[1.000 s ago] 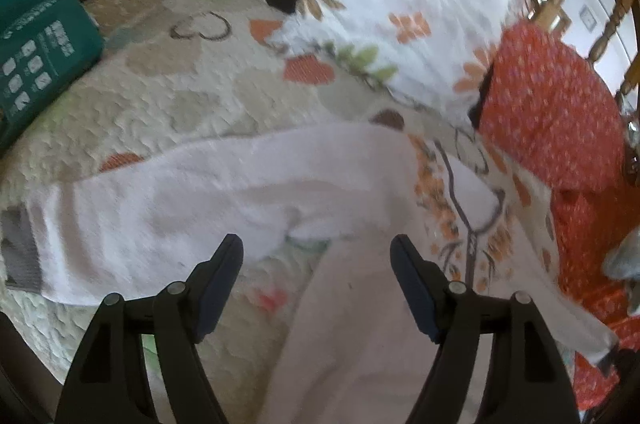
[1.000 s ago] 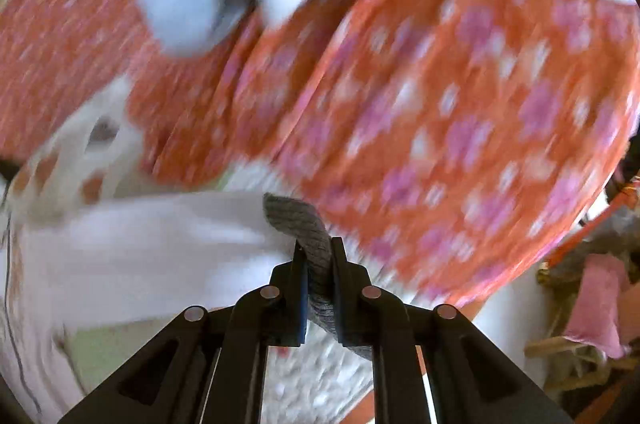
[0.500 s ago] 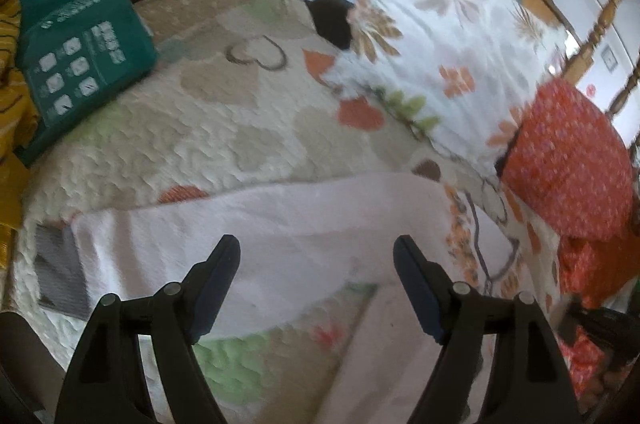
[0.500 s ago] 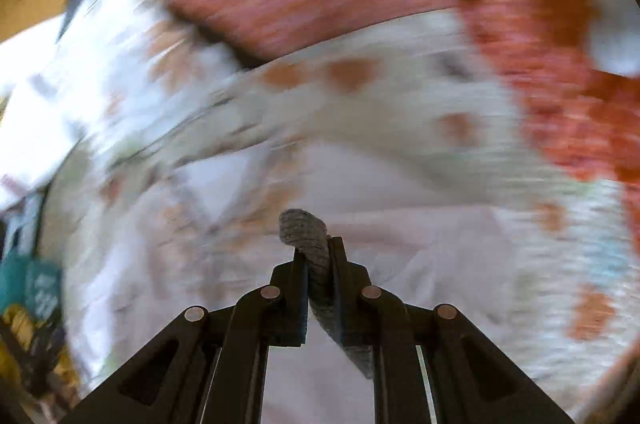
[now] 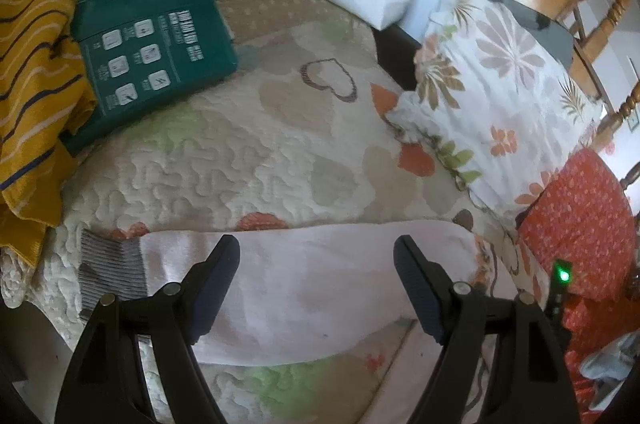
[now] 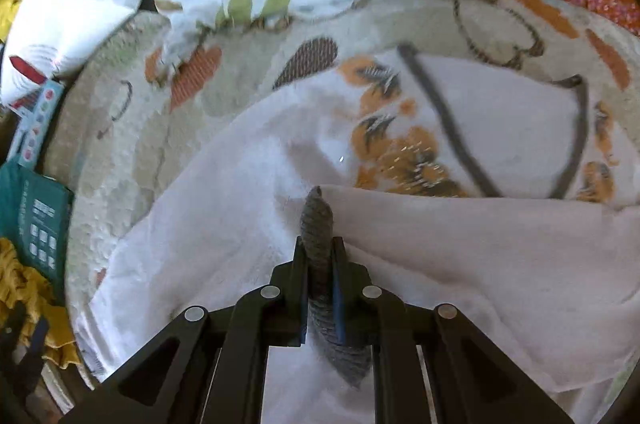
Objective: Fold small clothes
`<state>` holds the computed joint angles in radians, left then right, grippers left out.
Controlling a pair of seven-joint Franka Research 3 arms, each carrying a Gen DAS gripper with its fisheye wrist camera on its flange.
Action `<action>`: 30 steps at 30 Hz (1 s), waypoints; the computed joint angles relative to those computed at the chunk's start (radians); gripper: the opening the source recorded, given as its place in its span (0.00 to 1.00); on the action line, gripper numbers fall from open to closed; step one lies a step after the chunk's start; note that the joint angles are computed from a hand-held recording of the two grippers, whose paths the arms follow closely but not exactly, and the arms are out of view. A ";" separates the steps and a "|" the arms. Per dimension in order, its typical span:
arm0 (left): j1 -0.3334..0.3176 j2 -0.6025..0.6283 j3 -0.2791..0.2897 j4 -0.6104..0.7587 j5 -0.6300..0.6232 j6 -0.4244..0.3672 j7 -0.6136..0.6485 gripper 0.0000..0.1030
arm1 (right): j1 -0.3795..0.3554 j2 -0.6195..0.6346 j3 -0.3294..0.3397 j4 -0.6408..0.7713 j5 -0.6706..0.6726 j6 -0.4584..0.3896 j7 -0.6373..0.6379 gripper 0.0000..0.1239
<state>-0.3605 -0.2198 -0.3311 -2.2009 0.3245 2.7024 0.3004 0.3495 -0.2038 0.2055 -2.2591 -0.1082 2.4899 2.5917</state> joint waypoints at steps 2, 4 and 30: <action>0.004 -0.011 0.002 -0.011 0.002 -0.001 -0.006 0.76 | 0.002 0.025 -0.002 0.006 0.009 0.014 0.001 0.09; 0.008 -0.019 0.003 -0.018 0.005 -0.008 -0.010 0.76 | 0.009 0.041 -0.006 0.014 0.020 0.029 -0.011 0.11; 0.201 -0.508 -0.039 -0.283 0.257 -0.451 -0.404 0.77 | 0.417 0.400 0.062 0.436 -0.178 0.023 -0.407 0.49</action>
<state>-0.1598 -0.7275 -0.3698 -2.4838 0.5817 2.2516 -0.1033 0.7668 0.1959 0.2671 -1.8228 -0.2862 2.5128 2.1844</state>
